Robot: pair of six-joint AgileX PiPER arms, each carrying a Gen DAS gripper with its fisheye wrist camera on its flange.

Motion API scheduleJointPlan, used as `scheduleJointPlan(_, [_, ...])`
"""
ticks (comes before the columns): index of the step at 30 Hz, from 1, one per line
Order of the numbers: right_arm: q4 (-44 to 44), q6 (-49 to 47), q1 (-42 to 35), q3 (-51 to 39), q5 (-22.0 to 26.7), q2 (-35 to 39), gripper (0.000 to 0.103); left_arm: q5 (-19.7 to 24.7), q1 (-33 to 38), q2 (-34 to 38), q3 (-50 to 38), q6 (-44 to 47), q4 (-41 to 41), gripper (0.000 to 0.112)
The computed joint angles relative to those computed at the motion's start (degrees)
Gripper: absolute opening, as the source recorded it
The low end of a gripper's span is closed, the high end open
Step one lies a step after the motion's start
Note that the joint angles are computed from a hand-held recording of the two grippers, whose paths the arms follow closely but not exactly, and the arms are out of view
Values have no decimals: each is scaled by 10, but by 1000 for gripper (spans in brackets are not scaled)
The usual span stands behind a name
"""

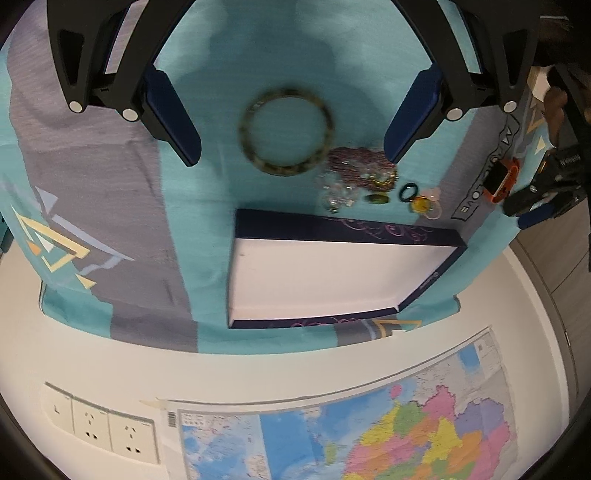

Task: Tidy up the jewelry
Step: 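Grasp the orange watch band with the left tool while the right tool grasps the tortoiseshell bangle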

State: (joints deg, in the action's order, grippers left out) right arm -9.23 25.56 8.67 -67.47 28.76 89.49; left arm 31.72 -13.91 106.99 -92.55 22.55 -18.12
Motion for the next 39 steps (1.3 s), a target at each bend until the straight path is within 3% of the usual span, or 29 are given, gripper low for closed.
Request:
scheduleJointPlan(6, [40,-41,-24,9,0,-2,86,42,53,17,-26,54,-39,94])
scheduleJointPlan(17, [76,-79,-31,-3,7,11,82,127,89,55,-51,97,-35,45])
scheduleJointPlan(20, [79,-83,-32,-5,10,14,81,136,86,66,-54,96,-28,40])
scheduleJointPlan(24, [99,-102,-39,-8,13,19,72,140,86,69,-59,101,-38,27])
scheduleJointPlan(27, [111,-116,-44,-11,14,24,61,143,78,73,-67,91,-30,11])
scheduleJointPlan(33, [67,-96,-35,-22,28,39,39,146,54,76,-77,95,-37,9])
scheduleJointPlan(39, [-12,-53,-13,-39,46,53,31,142,38,81,-79,95,-20,16])
